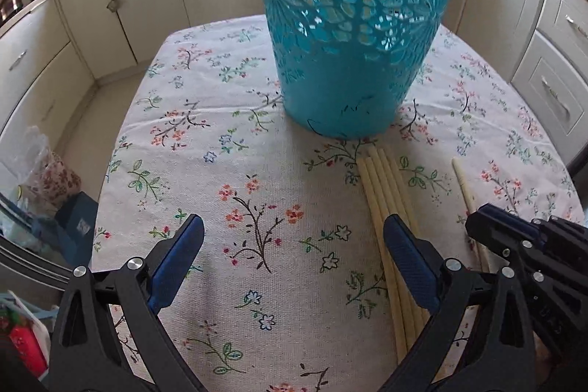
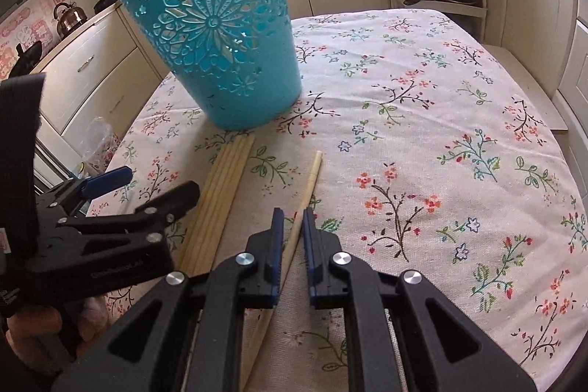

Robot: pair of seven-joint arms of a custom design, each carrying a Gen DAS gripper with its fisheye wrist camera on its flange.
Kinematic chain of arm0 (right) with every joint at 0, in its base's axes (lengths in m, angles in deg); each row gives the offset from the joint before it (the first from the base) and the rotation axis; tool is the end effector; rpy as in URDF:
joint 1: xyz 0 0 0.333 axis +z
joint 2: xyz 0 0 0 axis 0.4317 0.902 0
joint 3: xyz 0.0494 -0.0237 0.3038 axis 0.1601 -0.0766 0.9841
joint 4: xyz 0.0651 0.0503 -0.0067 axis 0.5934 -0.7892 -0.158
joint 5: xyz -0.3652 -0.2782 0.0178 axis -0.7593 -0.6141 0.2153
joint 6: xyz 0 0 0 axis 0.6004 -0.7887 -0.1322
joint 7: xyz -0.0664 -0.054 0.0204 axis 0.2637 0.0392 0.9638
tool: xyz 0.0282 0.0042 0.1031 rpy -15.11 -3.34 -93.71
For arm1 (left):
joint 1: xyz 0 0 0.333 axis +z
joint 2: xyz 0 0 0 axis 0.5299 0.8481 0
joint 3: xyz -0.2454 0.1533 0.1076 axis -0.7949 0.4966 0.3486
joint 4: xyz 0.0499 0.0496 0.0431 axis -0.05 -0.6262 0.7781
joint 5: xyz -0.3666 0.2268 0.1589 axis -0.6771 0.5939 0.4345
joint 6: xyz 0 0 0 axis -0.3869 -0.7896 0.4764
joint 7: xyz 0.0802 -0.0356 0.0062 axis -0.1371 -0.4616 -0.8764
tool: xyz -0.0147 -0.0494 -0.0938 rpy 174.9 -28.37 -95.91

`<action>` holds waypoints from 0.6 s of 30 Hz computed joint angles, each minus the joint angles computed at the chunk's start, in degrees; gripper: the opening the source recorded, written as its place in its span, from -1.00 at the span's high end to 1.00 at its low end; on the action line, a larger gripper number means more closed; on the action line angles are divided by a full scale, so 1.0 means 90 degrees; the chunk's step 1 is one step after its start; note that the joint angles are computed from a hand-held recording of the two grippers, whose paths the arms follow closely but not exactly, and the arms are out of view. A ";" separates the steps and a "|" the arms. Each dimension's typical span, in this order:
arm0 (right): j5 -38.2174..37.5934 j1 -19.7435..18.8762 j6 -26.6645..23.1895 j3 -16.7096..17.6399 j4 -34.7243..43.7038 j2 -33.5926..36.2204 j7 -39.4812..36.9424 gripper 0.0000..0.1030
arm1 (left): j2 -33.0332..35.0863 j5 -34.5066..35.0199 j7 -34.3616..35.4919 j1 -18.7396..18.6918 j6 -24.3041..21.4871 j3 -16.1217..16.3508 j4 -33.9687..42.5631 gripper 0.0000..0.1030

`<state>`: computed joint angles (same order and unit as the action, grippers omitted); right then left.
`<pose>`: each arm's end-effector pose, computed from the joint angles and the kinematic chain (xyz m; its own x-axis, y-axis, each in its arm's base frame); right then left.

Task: Organize utensils
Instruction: 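Move the open left tool to the stick pile while the right tool returns beside it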

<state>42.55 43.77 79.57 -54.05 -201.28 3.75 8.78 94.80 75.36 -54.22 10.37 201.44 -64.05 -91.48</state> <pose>0.6112 0.2583 0.3144 0.3909 -0.8858 -0.2499 -0.7860 -0.1800 -0.5915 0.6372 -0.3630 0.3003 0.1536 -0.9877 -0.0306 -0.8139 -0.1089 -0.5706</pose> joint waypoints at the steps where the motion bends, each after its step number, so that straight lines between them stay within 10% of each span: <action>1: 0.0015 -0.0003 -0.0012 0.0010 0.0000 -0.0005 -0.0014 0.71 | 0.0010 -0.0021 0.0029 0.0010 0.0004 -0.0008 0.0012 -0.83; 11: -0.0008 0.0028 0.0056 -0.0004 0.0087 0.0070 -0.0001 0.57 | 0.0142 -0.0260 0.0170 0.0011 -0.0179 -0.0023 0.0188 -0.72; 18: -0.0992 0.0393 0.0238 -0.0350 0.0206 0.0230 0.0653 0.62 | 0.0251 -0.0275 0.0553 0.0081 0.0218 -0.0049 0.0322 0.20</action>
<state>33.62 47.30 81.71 -57.21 -199.42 5.82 14.66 97.06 72.88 -49.25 11.10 203.40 -64.49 -88.59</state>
